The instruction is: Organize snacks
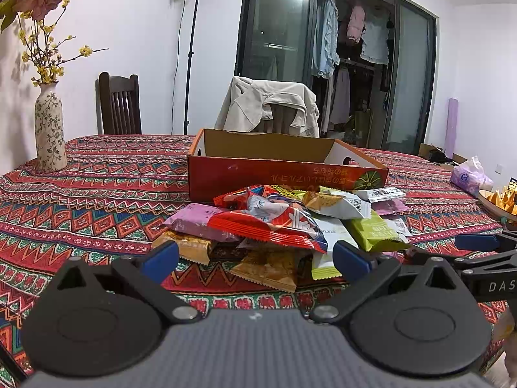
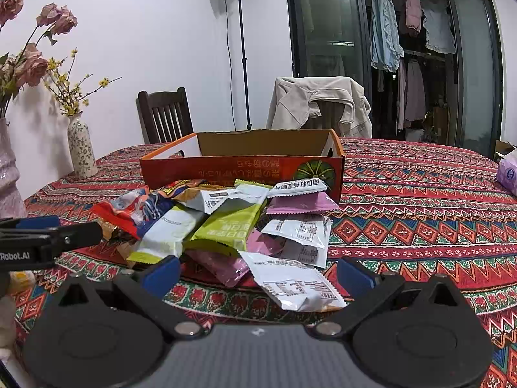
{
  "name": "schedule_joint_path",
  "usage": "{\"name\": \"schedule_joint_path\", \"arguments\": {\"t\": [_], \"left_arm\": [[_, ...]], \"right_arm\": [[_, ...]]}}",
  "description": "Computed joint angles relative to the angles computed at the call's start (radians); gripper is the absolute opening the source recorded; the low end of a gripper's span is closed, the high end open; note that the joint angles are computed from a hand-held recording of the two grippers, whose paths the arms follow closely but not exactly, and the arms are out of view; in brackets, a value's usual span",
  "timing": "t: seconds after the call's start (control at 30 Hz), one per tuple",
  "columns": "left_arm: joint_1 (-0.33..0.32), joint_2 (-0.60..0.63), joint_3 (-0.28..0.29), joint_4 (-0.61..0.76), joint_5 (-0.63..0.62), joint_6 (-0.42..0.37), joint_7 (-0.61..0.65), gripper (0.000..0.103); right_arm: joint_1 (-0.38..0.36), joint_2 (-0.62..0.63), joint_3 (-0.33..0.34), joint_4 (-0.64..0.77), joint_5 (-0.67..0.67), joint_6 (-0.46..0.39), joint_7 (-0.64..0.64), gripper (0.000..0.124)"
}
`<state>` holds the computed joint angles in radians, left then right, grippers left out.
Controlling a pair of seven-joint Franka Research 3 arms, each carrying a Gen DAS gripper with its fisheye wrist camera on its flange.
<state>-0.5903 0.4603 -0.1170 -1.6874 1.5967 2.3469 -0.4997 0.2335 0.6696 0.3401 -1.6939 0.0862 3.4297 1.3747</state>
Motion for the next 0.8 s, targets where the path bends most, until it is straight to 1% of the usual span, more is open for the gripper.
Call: {"name": "schedule_joint_path", "arguments": {"t": [0.4, 0.6, 0.73, 0.8], "left_arm": [[0.001, 0.002, 0.002, 0.002, 0.003, 0.003, 0.001, 0.103], [0.001, 0.001, 0.001, 0.0, 0.002, 0.002, -0.005, 0.103], [0.0, 0.001, 0.002, -0.001, 0.0, 0.0, -0.008, 0.103], [0.0, 0.002, 0.001, 0.0, -0.003, -0.004, -0.007, 0.103]], "right_arm": [[0.01, 0.006, -0.01, 0.01, 0.006, -0.005, -0.002, 0.103], [0.028, 0.007, -0.032, 0.015, 0.023, -0.008, -0.009, 0.103], [0.054, 0.001, -0.069, 0.016, 0.047, -0.027, -0.02, 0.103], [0.094, -0.004, -0.12, 0.018, 0.075, -0.037, -0.031, 0.1]]}}
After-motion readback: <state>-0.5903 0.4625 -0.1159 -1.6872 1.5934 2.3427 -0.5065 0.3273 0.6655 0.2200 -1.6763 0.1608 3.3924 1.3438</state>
